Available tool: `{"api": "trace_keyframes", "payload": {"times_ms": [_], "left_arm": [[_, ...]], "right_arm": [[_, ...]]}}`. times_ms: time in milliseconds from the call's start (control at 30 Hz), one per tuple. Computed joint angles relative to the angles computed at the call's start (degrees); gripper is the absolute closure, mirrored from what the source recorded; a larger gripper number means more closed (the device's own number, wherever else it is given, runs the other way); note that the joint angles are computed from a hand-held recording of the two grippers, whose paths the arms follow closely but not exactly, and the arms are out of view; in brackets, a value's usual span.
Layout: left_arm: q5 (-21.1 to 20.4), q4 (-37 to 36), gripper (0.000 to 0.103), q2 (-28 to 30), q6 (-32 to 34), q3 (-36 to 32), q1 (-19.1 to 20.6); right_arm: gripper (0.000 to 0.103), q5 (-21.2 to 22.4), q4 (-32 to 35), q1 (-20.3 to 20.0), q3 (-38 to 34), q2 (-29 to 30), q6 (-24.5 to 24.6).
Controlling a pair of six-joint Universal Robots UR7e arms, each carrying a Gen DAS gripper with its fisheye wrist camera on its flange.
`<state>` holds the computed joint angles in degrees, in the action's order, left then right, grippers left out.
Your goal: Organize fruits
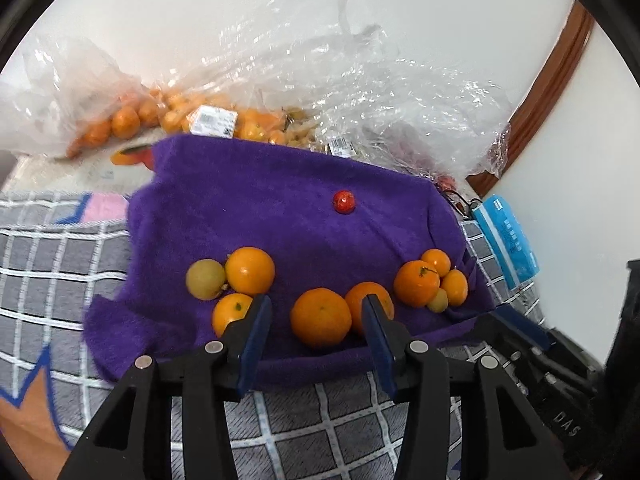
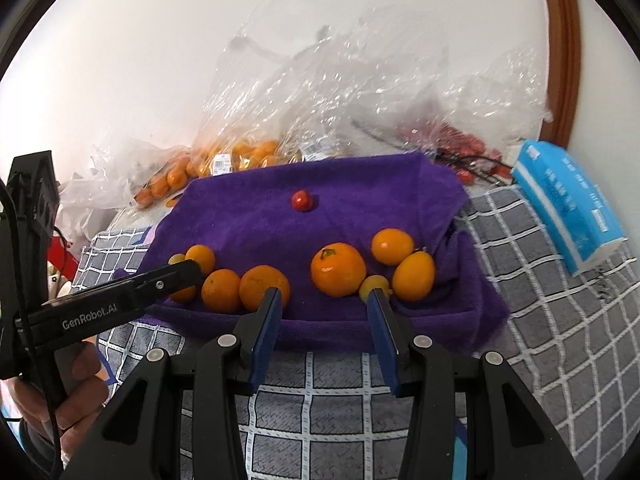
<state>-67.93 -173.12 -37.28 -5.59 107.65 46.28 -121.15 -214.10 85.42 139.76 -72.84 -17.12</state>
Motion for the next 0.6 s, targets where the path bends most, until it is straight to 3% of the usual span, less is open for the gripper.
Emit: {"api": "trace_keyframes", "payload": {"times_ms": [200,467,600], "left_arm": [[4.6,0.01,0.058,-3.68,-2.07,4.1,-3.48],[10.08,0.59,0.038,-11.11,-5.58,11.86,-9.14],[13.53,3.08,0.037,-14.69,-8.52,15.39,-12.12]], "right_arm": [[0.057,-8.38,-1.02,5.7,0.87,-1.6,1.02],[0.048,-18.72,-2.38,15.26,3.62,-4.2,4.53],[0.046,-22.06,2.06,19.73,4.96,-7.12,8.63]]}}
